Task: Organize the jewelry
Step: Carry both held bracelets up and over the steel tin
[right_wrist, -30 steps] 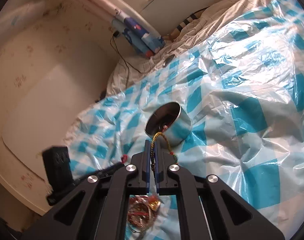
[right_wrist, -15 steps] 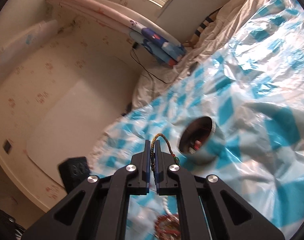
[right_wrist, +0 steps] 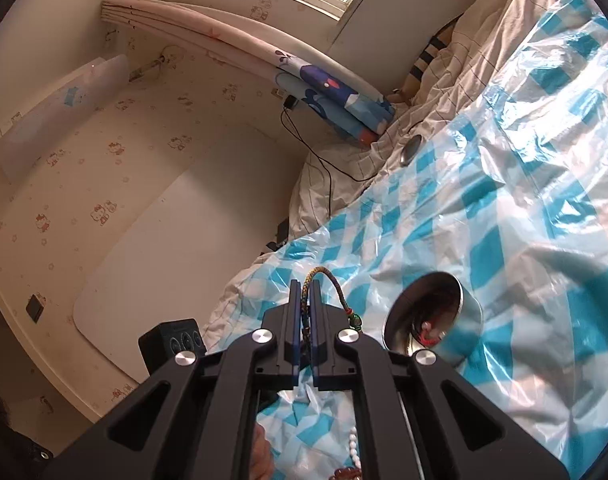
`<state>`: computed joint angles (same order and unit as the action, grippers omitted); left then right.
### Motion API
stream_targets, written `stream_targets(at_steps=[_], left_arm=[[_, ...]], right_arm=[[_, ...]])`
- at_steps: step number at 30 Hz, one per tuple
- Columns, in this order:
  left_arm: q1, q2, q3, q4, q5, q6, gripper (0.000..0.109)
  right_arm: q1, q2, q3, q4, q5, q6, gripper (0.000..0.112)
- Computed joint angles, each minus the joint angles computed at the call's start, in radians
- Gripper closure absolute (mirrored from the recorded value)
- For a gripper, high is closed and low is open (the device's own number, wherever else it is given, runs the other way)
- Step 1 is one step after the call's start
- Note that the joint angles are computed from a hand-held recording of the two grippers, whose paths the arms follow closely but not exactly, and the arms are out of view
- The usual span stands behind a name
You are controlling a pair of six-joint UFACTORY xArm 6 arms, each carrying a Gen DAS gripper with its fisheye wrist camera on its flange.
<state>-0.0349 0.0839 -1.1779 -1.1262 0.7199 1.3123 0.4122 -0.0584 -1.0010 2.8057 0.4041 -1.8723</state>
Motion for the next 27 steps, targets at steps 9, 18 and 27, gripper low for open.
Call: stream_targets(at_steps=[9,18,27], left_arm=[[-0.079,0.053,-0.058,-0.002,-0.114,0.047,0.099],[-0.095,0.074,-0.050,-0.001,-0.163,0.068,0.099],[-0.096,0.079,-0.052,-0.011,-0.164,0.077,0.099]], right_arm=[[-0.032,0.083,-0.090,-0.097,0.001,0.071,0.108],[-0.045,0.100,-0.079,-0.097,-0.001,0.088,0.107],[-0.049,0.102,-0.076,-0.108,0.001,0.102,0.108]])
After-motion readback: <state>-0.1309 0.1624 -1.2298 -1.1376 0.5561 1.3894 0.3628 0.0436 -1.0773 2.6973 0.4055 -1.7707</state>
